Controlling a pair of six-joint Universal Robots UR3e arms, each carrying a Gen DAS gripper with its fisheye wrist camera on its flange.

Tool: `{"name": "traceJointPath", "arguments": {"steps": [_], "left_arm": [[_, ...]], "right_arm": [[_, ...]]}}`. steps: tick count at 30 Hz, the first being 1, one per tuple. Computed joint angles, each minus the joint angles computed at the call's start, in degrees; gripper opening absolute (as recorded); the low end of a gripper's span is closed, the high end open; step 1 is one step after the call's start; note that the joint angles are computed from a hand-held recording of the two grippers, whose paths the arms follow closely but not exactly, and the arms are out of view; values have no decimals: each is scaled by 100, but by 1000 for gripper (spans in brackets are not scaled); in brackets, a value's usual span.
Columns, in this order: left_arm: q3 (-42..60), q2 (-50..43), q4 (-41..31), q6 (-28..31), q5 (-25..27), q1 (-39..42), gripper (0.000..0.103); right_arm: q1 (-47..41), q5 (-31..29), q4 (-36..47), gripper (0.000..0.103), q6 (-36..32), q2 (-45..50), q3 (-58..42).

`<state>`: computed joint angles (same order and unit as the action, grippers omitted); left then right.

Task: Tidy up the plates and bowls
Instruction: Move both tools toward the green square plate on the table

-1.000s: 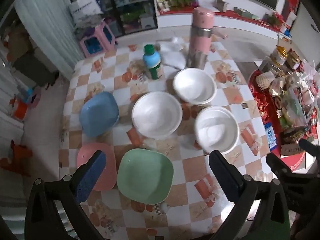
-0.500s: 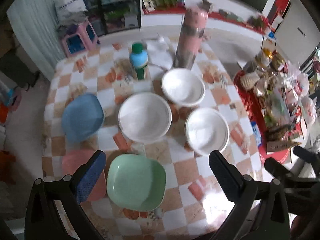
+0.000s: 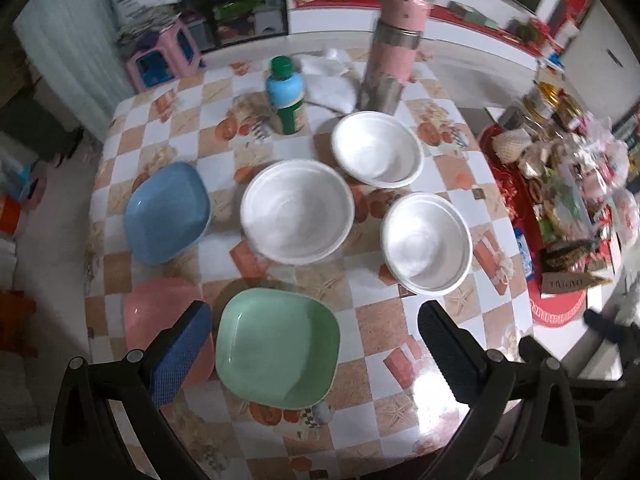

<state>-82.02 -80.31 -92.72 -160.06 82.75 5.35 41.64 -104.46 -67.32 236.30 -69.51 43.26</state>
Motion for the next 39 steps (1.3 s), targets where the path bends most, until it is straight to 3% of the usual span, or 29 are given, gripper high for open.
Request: {"name": "traceJointPath", "arguments": {"steps": [3,9,11,14,18,20,23,25,32,35,39], "left_arm": [[129,-38,-13,-276,186,-77,103],[353,-119,13,-825,560,-535,103],[380,-133,35,-1000,722,-692,103],[440,-87,-4,-1200,875,-777,103],[314,161,132,-1320,1069,-788,103],[170,316,189,-1250,1020,-705,103],[122,384,112,-1115,805,-548,103],[300,225,-34,-1022,762,-589,103],[442,-171,-38,-771,1191,-776,103],[336,-192,-151,-519,1124,-575,103],[220,-152,-251,-176,912,-214,103]], "right_arm": [[-144,302,-704,102,-107,-457,923],[-77,-312,-474,102,-498,-176,239],[-200,-128,-537,102,-778,-247,494],[-417,236,-1477,102,-1255,-817,1548],[-185,-752,-2984,102,-1510,-1417,2316],[-187,-830,-3535,102,-1660,-1560,2701],[-715,328,-3158,102,-1871,-1480,2829],[-816,592,-3109,102,-1654,-1543,2994],[-391,13,-2319,102,-1379,-952,1817],[-256,86,-1317,102,-1040,-429,1057],[-1,69,-991,102,-726,-276,762]]}}
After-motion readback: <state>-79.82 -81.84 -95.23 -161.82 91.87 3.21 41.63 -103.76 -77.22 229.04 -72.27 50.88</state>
